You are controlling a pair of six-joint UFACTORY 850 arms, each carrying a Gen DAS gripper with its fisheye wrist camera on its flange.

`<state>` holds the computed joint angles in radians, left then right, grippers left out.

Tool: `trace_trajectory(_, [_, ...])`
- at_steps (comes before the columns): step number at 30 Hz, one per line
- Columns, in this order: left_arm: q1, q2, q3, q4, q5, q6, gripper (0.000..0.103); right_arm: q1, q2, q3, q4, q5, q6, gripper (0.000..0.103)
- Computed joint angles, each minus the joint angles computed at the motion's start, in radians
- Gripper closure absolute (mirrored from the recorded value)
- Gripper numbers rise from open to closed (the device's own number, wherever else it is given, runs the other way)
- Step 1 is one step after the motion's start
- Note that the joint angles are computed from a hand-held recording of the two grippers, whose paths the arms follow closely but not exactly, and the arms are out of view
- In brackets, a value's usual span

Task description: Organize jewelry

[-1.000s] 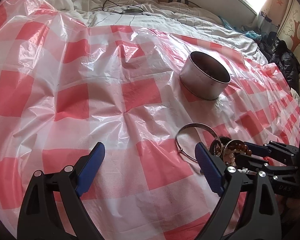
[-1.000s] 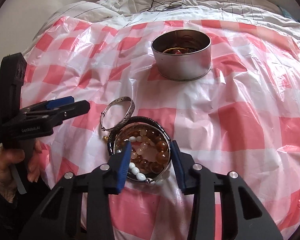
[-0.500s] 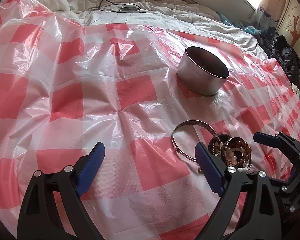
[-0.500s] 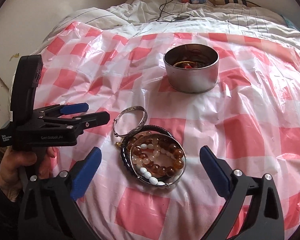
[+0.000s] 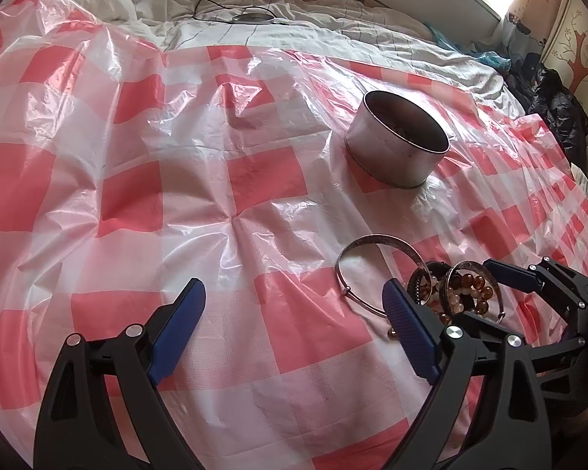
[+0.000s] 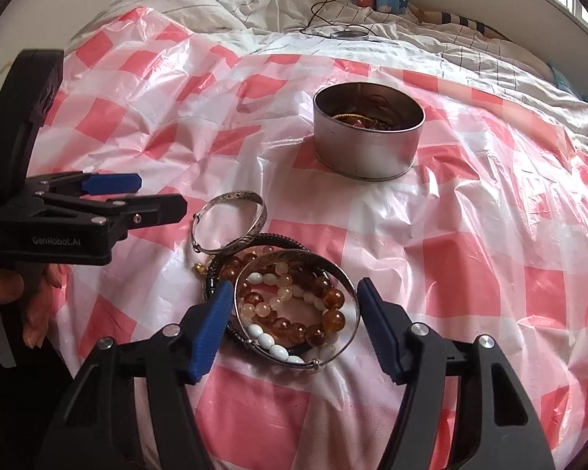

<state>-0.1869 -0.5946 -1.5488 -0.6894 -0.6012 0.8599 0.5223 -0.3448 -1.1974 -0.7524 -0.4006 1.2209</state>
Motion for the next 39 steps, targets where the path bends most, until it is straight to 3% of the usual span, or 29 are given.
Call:
trace_trajectory(5, [0.002, -0.001, -0.001, -0.007, -0.001, 0.004, 0.015, -0.059, 0.094, 0.107, -0.137, 0.169, 0.281, 0.04])
trace_trajectory(7, [0.0, -0.001, -0.001, -0.004, 0.0, 0.005, 0.015, -0.079, 0.114, 0.13, -0.166, 0.199, 0.357, 0.04])
trace_trajectory(9, [-0.008, 0.002, 0.004, 0.016, 0.016, 0.001, 0.015, -0.085, 0.117, 0.133, -0.149, 0.182, 0.365, 0.04])
trace_trajectory(12, [-0.024, 0.01, 0.014, 0.025, 0.042, 0.018, 0.015, -0.092, 0.096, 0.112, 0.026, 0.154, 0.203, 0.04])
trace_trajectory(15, [-0.042, 0.008, 0.012, 0.034, 0.044, 0.017, 0.015, -0.089, 0.078, 0.094, 0.087, 0.114, 0.134, 0.04])
trace_trajectory(24, [-0.064, -0.032, -0.044, -0.015, -0.044, -0.053, 0.012, -0.099, 0.094, 0.118, 0.004, 0.103, 0.246, 0.04])
trace_trajectory(33, [-0.128, -0.005, 0.013, 0.313, 0.131, -0.193, 0.008, -0.085, 0.053, 0.071, 0.114, 0.021, 0.093, 0.037])
trace_trajectory(39, [-0.085, 0.008, 0.022, 0.279, 0.144, -0.152, 0.007, -0.088, 0.056, 0.08, 0.147, 0.026, 0.075, 0.028])
